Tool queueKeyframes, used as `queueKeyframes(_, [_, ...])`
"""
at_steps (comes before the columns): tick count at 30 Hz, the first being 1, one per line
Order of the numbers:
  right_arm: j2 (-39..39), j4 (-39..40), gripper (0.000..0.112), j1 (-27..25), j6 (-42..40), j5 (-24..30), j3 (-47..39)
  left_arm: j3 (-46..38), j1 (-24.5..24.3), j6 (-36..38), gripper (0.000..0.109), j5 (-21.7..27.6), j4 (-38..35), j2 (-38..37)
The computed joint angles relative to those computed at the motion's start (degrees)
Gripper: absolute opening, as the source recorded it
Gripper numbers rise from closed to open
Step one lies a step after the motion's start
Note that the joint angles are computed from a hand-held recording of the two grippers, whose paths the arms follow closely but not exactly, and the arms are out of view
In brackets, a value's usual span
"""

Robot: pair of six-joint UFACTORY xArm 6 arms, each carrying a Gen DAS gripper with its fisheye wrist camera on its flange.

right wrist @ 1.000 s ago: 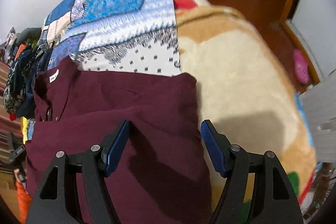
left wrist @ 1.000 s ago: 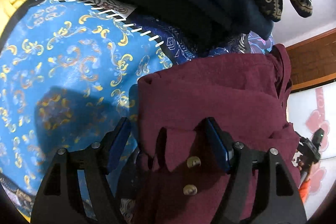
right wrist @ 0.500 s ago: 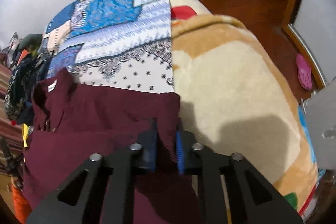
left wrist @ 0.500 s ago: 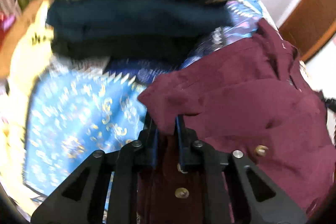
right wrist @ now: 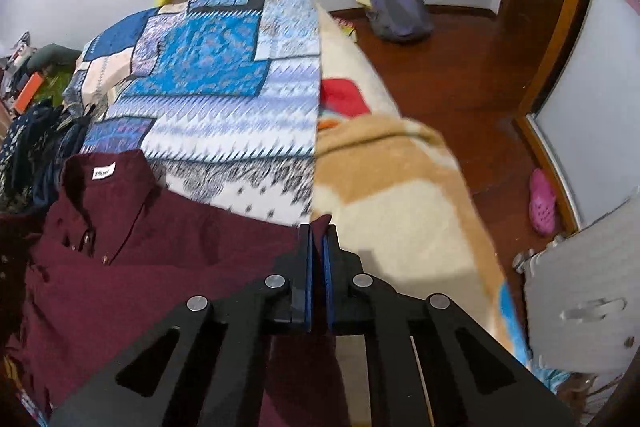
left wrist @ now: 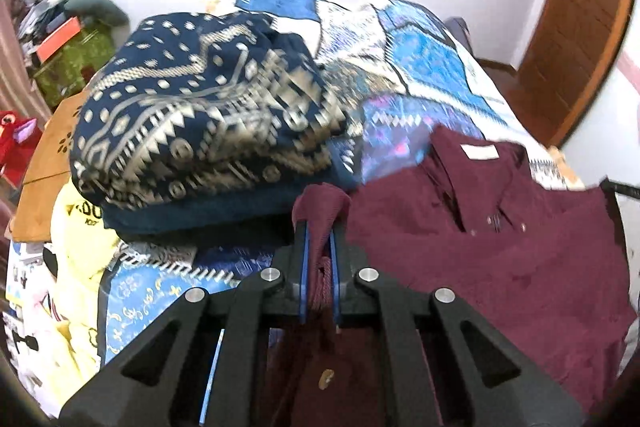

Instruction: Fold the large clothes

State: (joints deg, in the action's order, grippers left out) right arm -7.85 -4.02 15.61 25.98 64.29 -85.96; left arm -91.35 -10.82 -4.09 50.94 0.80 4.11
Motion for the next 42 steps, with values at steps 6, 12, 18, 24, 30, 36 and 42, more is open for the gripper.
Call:
queueKeyframes(6, [2.38,-0.75,0.005,-0.26,-0.05,0.23,-1.94,-2.86,1.31,-2.39,0.009,2.13,3.0,2.43])
queueKeyframes(12, [2.03,-8.55,0.012,3.84,-0.2,8.57,-2.83,-1.34,1.77,-4.5,0.031,9.18,4.5,2.13])
queueKeyframes(18, [-6.5,-6.28,0.038,4.07,2.6,7.46,1.61,5.83,2.96,-4.21,0.044,7.64,2.47,-4.61])
queueKeyframes(24, [-15.71,-9.88,0.055,7.69,7.59,5.38,6.12,11.89,3.81,-3.78,0.065,8.35,2.94,-13.59])
queueKeyframes(30, [-21.28,-13.13,0.061,15.26,8.47,10.0,9.01,20.85,5.27,-1.02,0.076,10.57,-0.15,-23.68])
queueKeyframes(36, [-25.62,-12.55,0.061,20.5,13.03,12.88,14.84,30.72,7.13,1.8,0.078,13.93,-4.71,-33.06])
queueKeyframes(42, [-30.12,-8.72,0.061,22.58,20.54,12.67,22.05,39.15,7.57,1.57,0.078,15.49,-6.83,-40.1])
